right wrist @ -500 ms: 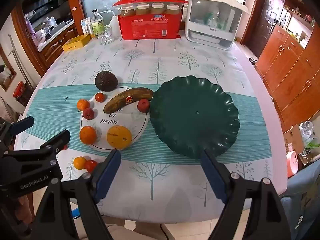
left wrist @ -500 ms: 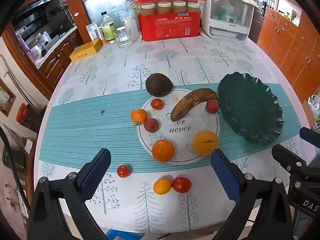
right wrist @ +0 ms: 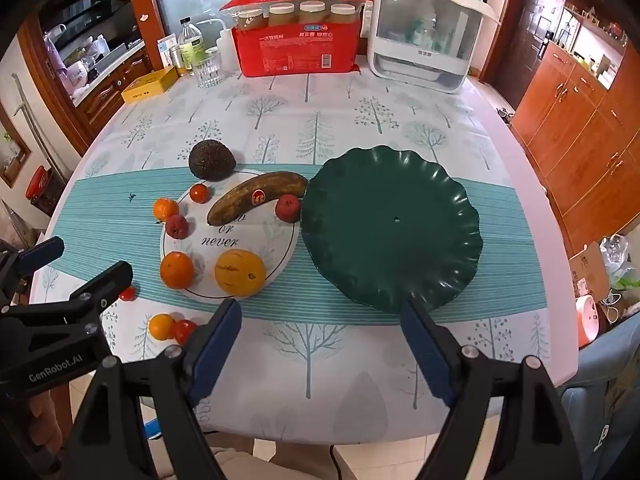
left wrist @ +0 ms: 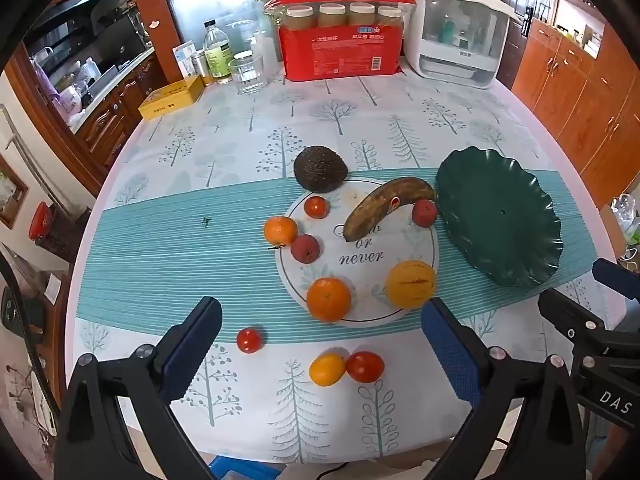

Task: Organize fruits

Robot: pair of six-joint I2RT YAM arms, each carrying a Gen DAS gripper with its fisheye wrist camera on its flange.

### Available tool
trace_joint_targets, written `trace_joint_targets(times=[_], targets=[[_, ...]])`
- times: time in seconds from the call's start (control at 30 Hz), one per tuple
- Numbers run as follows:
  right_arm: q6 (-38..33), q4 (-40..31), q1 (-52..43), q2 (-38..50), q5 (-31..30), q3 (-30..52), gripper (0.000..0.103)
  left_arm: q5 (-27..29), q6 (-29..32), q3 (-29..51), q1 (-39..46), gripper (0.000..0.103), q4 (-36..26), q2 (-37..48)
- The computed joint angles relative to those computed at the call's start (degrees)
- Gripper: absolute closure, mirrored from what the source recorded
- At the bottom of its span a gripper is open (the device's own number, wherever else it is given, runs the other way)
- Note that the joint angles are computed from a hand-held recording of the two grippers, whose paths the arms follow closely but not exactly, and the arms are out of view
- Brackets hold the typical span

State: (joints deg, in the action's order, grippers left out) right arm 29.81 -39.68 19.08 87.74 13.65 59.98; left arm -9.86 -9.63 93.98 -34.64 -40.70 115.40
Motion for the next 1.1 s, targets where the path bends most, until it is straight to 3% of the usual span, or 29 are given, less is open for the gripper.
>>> trace_joint_targets(times=[1.1], targets=[[0.61, -1.15, 1.52, 0.28, 1.01, 1.36, 0.021, 1.77, -1.85, 1.68, 1.38, 0.004, -2.98, 1.11]])
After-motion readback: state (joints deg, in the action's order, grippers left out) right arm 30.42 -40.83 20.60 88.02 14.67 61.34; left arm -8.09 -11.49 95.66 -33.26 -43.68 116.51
